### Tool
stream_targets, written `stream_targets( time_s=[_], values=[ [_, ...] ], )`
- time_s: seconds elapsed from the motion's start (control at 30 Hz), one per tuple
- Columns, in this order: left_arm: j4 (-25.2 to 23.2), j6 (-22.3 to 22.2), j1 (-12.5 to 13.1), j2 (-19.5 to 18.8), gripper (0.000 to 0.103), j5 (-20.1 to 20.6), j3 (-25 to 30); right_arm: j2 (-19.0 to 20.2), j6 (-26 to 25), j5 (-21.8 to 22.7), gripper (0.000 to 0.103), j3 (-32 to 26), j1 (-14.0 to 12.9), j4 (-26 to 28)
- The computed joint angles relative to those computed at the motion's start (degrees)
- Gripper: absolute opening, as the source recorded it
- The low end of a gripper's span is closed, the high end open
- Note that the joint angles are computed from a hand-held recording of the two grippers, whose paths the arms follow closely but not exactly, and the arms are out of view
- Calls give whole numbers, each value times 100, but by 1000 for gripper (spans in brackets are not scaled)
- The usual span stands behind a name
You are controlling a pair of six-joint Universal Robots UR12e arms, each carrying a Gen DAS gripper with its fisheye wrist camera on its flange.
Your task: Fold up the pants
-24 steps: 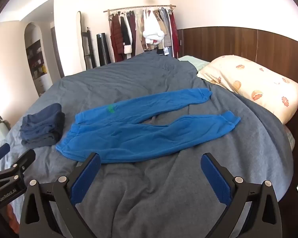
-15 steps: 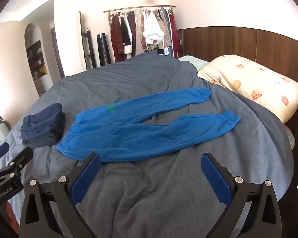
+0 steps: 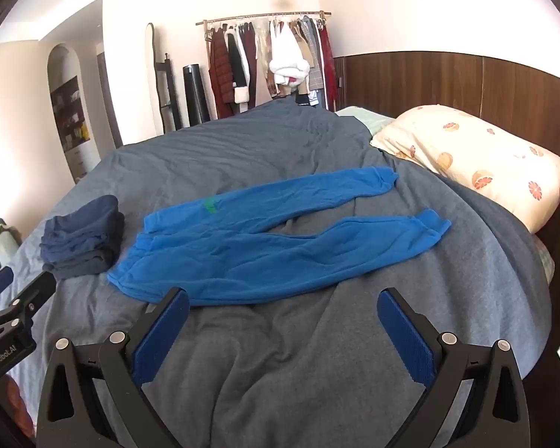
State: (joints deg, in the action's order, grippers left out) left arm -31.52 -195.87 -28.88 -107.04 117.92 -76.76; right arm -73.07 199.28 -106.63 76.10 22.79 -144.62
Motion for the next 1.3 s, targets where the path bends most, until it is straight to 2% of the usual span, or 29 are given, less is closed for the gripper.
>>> stream_targets(
  time_s=[0.27,0.57,1.3],
  values=[
    [-62,-54,15,-2,103,-32,20,-3,10,-19,102,4,25,-3],
    [125,-52,26,2,103,-83,-56,0,6,-20,102,-4,25,12],
    [186,-23,29,21,103,-169,-65,13,-62,-33,102,-65,50,48]
  ],
)
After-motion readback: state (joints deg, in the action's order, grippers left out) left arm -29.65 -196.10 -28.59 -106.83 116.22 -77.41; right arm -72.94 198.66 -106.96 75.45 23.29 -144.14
